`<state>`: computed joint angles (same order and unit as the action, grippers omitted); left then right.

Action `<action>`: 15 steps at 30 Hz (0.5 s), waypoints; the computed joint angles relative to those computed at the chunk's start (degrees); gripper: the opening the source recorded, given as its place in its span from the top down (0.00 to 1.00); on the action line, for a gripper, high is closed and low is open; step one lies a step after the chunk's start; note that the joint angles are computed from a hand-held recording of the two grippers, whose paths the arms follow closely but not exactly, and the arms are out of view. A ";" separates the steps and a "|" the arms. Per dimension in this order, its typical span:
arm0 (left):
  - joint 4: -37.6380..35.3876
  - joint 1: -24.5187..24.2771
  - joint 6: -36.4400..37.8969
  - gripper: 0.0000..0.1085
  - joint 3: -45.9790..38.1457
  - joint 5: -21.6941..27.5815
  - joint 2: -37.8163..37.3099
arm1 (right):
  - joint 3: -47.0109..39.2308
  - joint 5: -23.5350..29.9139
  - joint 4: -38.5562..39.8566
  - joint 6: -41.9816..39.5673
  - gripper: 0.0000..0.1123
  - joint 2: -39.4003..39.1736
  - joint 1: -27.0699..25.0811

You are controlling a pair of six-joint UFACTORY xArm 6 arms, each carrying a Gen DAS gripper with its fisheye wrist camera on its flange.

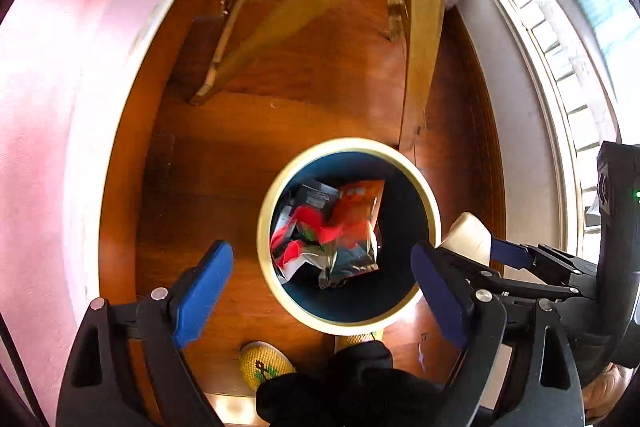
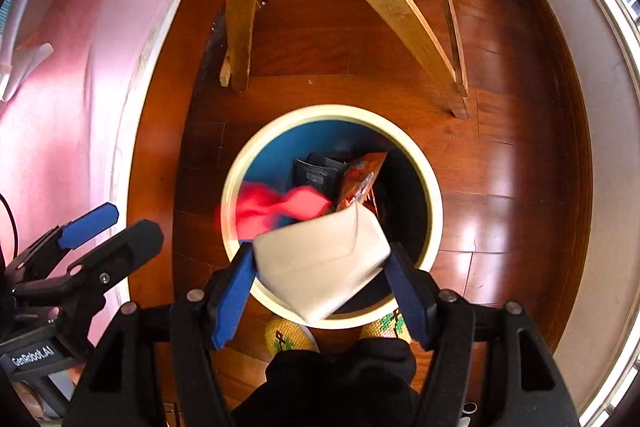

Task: Collect trash
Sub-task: 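Carry red envelope and beige paper over the bin and open both tools, then raise both tools from the bin back up toward the table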

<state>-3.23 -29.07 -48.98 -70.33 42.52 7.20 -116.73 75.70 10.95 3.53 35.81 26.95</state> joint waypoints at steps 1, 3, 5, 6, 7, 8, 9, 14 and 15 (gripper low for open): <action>0.06 0.29 -0.01 0.17 0.13 -0.14 0.01 | -0.09 -0.08 0.34 -0.15 0.41 -0.19 0.06; 0.18 0.63 -0.33 0.17 0.57 0.08 -0.79 | -0.15 -0.42 0.80 -0.37 0.41 -0.55 0.22; 0.94 0.70 -1.21 0.17 0.76 0.81 -1.84 | -0.29 -0.50 0.45 -0.09 0.41 -1.14 0.54; 1.57 0.64 -1.93 0.17 0.48 1.54 -2.30 | -0.48 -0.45 0.30 0.17 0.41 -1.48 0.69; 2.07 0.69 -2.37 0.16 0.21 2.41 -2.88 | -0.88 -0.07 0.20 0.52 0.41 -1.73 0.84; 2.65 0.74 -2.89 0.16 -0.30 3.56 -3.37 | -1.74 0.74 -0.06 0.94 0.41 -1.84 0.93; 3.27 0.69 -3.56 0.16 -0.85 4.81 -3.97 | -3.04 1.73 -0.30 1.41 0.41 -1.74 1.03; 6.01 0.24 -6.38 0.16 -5.90 13.58 -6.78 | -12.46 9.43 -1.38 3.05 0.41 -0.61 1.20; 6.47 0.12 -6.82 0.16 -7.35 15.55 -7.24 | -15.76 11.85 -1.64 3.36 0.41 0.23 1.21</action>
